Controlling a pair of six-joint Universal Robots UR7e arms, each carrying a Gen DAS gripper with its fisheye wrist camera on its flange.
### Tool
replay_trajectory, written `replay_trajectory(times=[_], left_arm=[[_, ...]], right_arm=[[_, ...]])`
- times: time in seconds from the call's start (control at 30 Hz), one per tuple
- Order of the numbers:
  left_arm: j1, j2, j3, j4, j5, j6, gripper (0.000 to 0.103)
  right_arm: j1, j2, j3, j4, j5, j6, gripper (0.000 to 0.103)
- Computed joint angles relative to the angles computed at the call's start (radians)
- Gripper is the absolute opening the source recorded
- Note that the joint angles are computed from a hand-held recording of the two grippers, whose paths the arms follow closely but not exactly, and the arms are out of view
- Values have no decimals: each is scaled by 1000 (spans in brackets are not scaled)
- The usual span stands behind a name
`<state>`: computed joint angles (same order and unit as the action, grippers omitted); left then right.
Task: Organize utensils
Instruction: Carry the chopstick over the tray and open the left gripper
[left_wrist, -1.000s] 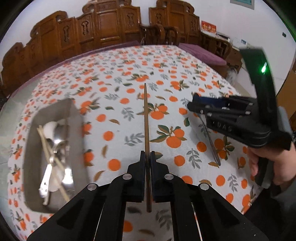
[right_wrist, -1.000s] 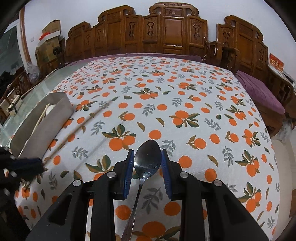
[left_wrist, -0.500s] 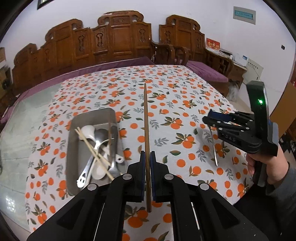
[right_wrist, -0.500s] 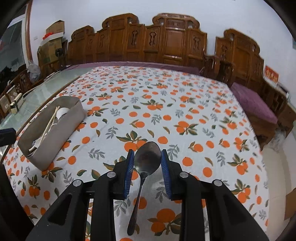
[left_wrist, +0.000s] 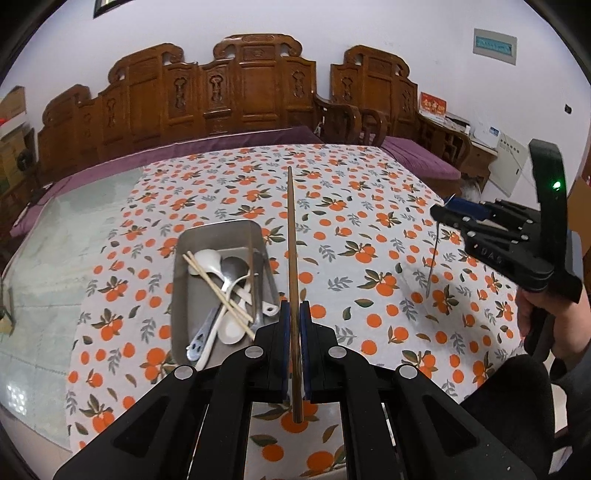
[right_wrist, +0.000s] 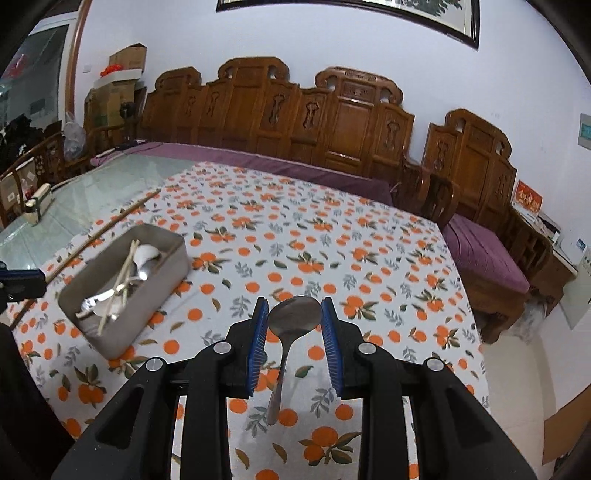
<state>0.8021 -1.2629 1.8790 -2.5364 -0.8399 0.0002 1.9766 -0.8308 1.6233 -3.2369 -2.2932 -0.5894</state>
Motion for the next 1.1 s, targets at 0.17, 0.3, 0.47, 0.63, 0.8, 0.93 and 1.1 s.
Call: replay_trajectory(times=[0.17,0.3,0.47,0.63,0.8,0.93,1.1], left_arm=[[11,-10,-28,42,-1,-5,4],[34,-1,-71,82,-11,5,4],[86,32,-146,147,-38,17,4],[141,64,-201,188,-66,31,4],[189,102,-245,217,-93,30,4],[206,105,-240,230,-109,31,4],[223,102,-228,237,-125,32,4]], right_arm=[[32,-9,-23,42,-3,8,31],[55,-9,-50,87,0,7,31],[79,4,-106,172,12,15,31],[89,29,-169,253,46,24,31],[91,66,-233,319,77,36,31],[90,101,-281,363,98,36,31],[90,140,-325,407,115,38,31]])
